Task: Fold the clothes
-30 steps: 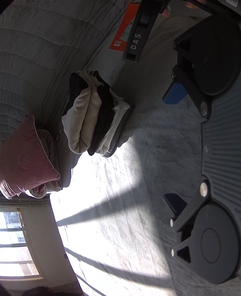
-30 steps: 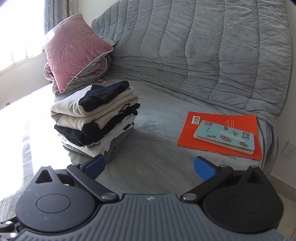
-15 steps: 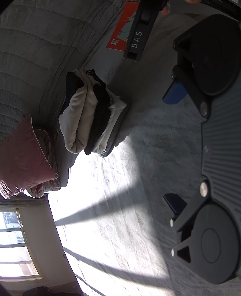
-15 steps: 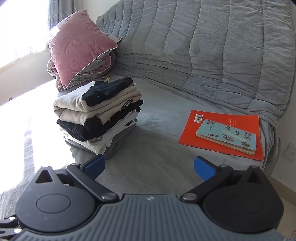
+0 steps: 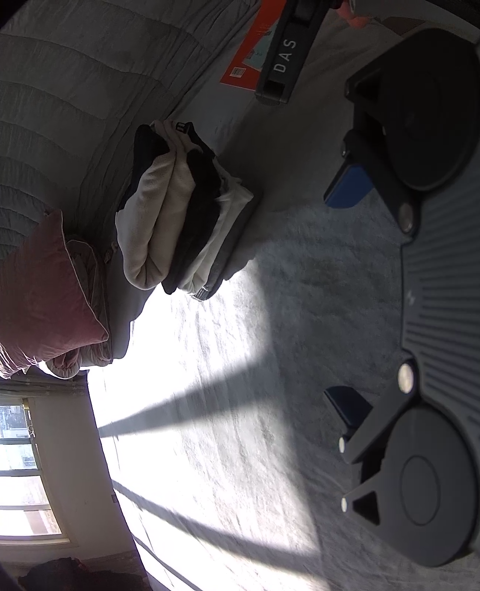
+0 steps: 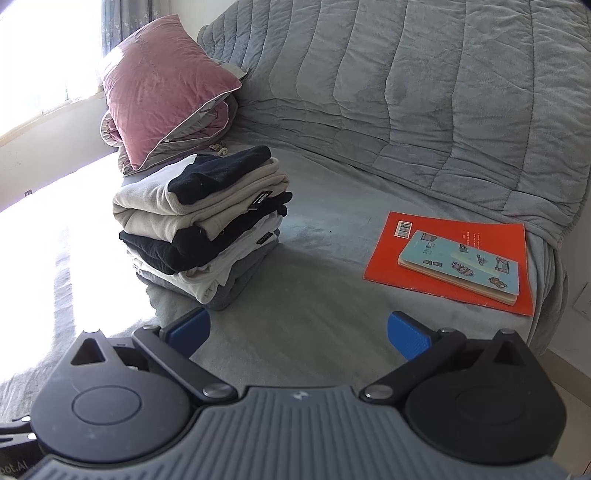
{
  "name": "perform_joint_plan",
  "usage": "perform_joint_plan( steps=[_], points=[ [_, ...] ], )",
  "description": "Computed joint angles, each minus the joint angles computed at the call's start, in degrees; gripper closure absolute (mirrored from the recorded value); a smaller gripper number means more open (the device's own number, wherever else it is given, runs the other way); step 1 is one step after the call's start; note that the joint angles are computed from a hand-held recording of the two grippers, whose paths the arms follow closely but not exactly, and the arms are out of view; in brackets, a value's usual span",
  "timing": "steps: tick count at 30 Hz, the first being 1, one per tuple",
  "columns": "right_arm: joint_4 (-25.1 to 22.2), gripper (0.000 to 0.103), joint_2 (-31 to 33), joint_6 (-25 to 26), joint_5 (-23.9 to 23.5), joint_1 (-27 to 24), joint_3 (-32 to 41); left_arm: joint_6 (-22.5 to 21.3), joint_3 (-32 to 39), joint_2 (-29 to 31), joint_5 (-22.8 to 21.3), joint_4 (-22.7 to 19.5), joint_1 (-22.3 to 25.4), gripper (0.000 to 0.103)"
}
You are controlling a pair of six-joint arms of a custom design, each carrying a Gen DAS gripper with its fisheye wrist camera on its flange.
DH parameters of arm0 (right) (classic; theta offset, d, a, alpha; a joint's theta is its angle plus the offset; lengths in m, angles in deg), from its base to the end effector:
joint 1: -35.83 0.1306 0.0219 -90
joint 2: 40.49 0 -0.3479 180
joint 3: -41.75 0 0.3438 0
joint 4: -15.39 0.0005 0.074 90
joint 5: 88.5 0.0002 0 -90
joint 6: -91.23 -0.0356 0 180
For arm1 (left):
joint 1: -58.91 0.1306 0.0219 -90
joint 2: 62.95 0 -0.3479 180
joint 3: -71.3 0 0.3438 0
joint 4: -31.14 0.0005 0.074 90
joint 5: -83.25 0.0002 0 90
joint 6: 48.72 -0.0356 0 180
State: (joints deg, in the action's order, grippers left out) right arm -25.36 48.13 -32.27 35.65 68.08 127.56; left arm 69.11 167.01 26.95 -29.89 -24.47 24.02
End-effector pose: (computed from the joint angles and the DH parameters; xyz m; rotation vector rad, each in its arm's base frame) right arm 0.3761 0.2131 0.3901 0.3081 2.1563 -0.0542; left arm 0.3621 -0.2361 0.4316 -0.0309 2.3496 -0.0366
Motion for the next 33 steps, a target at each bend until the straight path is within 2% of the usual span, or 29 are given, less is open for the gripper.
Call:
perform_joint_plan(
  steps=[33],
  points=[
    [-1.2, 0.0, 0.2, 0.1, -3.2, -0.4, 0.3, -0.4, 0.8, 0.9, -1.1, -1.5, -0.2, 0.001]
  ],
)
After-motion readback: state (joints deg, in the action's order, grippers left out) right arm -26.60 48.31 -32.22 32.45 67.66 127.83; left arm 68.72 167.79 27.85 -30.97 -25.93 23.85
